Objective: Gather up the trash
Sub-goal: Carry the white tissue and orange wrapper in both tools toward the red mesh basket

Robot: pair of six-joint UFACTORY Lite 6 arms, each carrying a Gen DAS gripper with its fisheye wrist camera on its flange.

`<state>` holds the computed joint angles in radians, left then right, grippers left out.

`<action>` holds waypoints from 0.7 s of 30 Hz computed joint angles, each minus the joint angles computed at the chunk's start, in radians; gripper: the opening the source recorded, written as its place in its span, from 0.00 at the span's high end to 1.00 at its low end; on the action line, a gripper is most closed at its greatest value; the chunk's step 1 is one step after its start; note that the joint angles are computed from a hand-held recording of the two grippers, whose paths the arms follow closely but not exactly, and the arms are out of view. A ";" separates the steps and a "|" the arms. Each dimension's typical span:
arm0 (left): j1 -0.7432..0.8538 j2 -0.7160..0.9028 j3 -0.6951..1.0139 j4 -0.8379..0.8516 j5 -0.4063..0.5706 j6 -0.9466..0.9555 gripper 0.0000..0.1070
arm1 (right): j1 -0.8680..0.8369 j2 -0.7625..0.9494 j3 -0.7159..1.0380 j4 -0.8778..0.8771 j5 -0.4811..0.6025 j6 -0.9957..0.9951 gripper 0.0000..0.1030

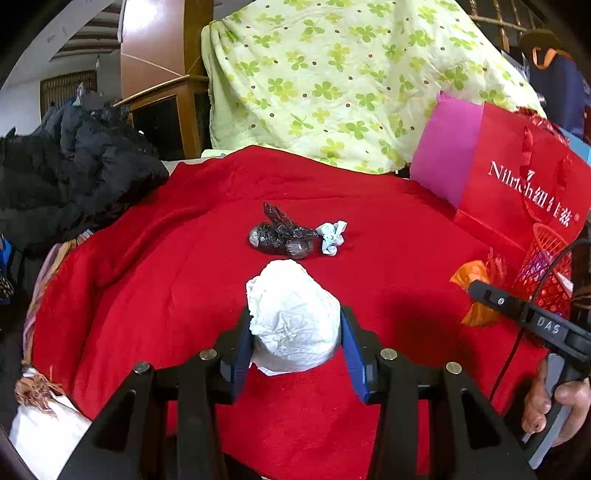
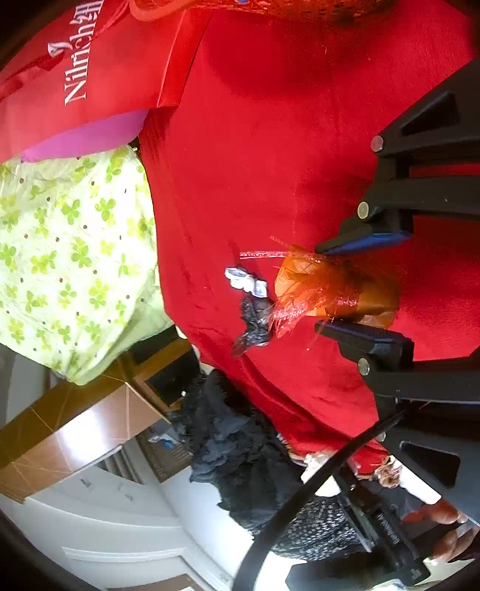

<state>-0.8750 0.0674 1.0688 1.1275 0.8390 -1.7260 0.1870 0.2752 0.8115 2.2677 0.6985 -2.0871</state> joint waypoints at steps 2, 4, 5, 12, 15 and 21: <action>-0.008 0.026 0.036 -0.016 0.028 0.019 0.56 | -0.011 -0.012 -0.008 -0.002 0.010 0.001 0.64; -0.020 0.054 0.077 -0.025 0.064 0.033 0.56 | -0.020 -0.031 -0.021 -0.001 0.013 -0.007 0.64; -0.027 0.069 0.099 -0.028 0.086 0.037 0.55 | -0.028 -0.044 -0.030 -0.004 0.019 -0.011 0.64; -0.076 0.188 0.258 -0.036 0.204 0.080 0.55 | -0.102 -0.132 -0.103 -0.030 0.062 -0.039 0.64; -0.097 0.233 0.317 -0.034 0.235 0.104 0.55 | -0.138 -0.151 -0.121 -0.049 0.082 -0.034 0.64; -0.129 0.294 0.421 -0.032 0.285 0.160 0.55 | -0.184 -0.210 -0.166 -0.053 0.108 -0.055 0.64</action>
<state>-1.0039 0.3616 1.4894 1.0951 1.1242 -1.5663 0.0029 0.0647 0.6454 2.2147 0.8067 -2.1421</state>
